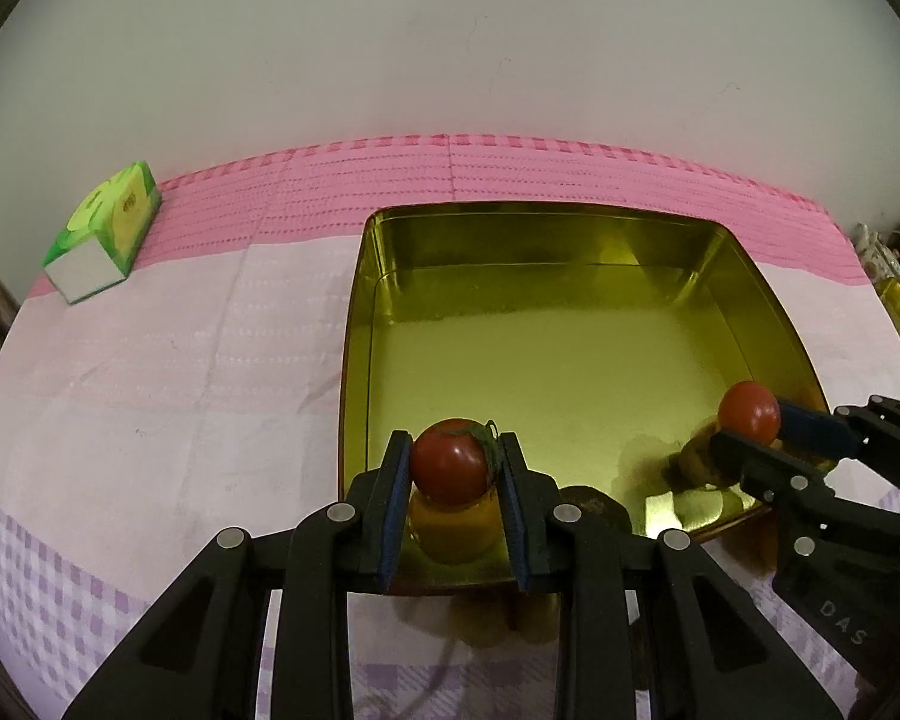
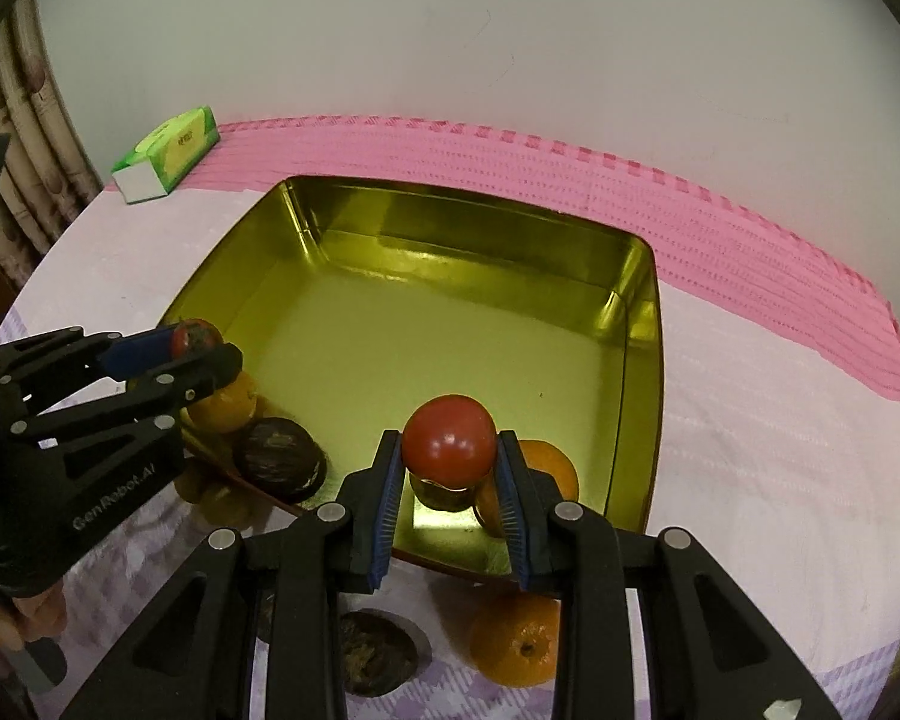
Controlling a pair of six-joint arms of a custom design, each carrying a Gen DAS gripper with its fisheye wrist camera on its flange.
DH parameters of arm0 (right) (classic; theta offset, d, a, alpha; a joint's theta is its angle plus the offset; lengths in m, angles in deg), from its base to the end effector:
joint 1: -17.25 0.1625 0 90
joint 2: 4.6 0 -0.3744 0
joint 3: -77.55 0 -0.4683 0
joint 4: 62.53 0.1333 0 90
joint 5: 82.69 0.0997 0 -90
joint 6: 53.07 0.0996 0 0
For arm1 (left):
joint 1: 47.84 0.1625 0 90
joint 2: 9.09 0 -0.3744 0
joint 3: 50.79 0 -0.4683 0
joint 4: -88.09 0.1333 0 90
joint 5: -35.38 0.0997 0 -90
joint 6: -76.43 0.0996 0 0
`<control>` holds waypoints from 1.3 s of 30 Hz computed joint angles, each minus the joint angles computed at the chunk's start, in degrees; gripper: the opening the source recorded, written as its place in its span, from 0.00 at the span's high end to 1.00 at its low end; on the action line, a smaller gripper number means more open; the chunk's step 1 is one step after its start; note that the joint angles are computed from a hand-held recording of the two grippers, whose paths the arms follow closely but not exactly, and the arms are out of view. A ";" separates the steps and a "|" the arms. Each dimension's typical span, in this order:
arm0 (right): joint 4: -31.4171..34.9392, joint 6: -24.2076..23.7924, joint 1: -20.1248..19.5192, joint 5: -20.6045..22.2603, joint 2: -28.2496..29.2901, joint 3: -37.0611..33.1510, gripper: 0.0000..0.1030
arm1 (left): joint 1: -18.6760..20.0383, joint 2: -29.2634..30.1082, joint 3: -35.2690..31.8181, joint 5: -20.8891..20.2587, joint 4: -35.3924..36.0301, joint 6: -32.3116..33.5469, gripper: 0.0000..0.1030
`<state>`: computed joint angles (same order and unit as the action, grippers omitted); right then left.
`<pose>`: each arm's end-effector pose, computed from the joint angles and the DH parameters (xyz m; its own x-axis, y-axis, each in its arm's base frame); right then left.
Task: Organize fruits
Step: 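Lower the tomatoes into the tin and open both tools, then withdraw both open tools from the tin toward the dark brown fruits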
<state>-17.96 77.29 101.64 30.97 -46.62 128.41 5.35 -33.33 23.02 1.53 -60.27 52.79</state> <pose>0.0230 -0.7209 0.2085 -0.6350 -0.3967 0.6629 -0.6259 0.7671 -0.1405 -0.2777 -0.7316 -0.0798 -0.7156 -0.1046 -0.6906 0.3331 0.8179 -0.4691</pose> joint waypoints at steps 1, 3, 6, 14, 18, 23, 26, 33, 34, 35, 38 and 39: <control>0.03 0.27 -0.06 0.06 0.20 -0.17 0.73 | 0.06 0.08 -0.14 0.15 0.15 0.04 0.72; -0.33 0.33 -0.18 -0.27 0.17 0.02 0.73 | 0.25 0.24 -0.37 -0.21 0.27 -0.24 0.72; -0.70 -0.12 -0.21 -0.26 -0.34 0.86 0.72 | 0.72 0.51 -0.77 -1.31 0.76 -1.02 0.72; -2.36 -0.96 -0.30 -0.48 -1.82 3.36 0.71 | 0.71 0.72 -0.27 -2.01 -1.28 0.24 0.71; -3.08 -0.81 -0.24 -0.38 -2.18 3.97 0.71 | 0.73 0.59 -0.21 -2.29 -1.15 0.20 0.71; -3.57 -0.85 -0.10 -0.07 -2.36 4.32 0.70 | 0.54 0.61 -0.15 -2.08 -0.94 0.05 0.71; -3.28 -0.54 -0.09 -0.09 -2.34 4.18 0.69 | 0.47 0.66 -0.11 -2.14 -0.99 -0.14 0.71; -2.65 0.98 -0.30 -1.02 -2.85 4.38 0.68 | 0.24 0.73 -0.16 -2.29 -0.30 -0.85 0.71; -2.65 1.38 -0.38 -1.20 -3.11 4.60 0.68 | 0.21 0.69 -0.21 -2.17 0.10 -1.22 0.71; -2.55 1.72 -0.46 -1.39 -3.38 4.82 0.68 | 0.15 0.64 -0.23 -2.11 0.37 -1.51 0.71; -3.34 1.18 -0.52 -1.85 -5.03 6.75 0.68 | -0.01 0.23 0.25 -1.97 0.06 -1.63 0.71; -3.78 0.86 -0.52 -2.02 -5.72 7.59 0.68 | -0.13 0.07 0.36 -1.67 0.35 -1.73 0.71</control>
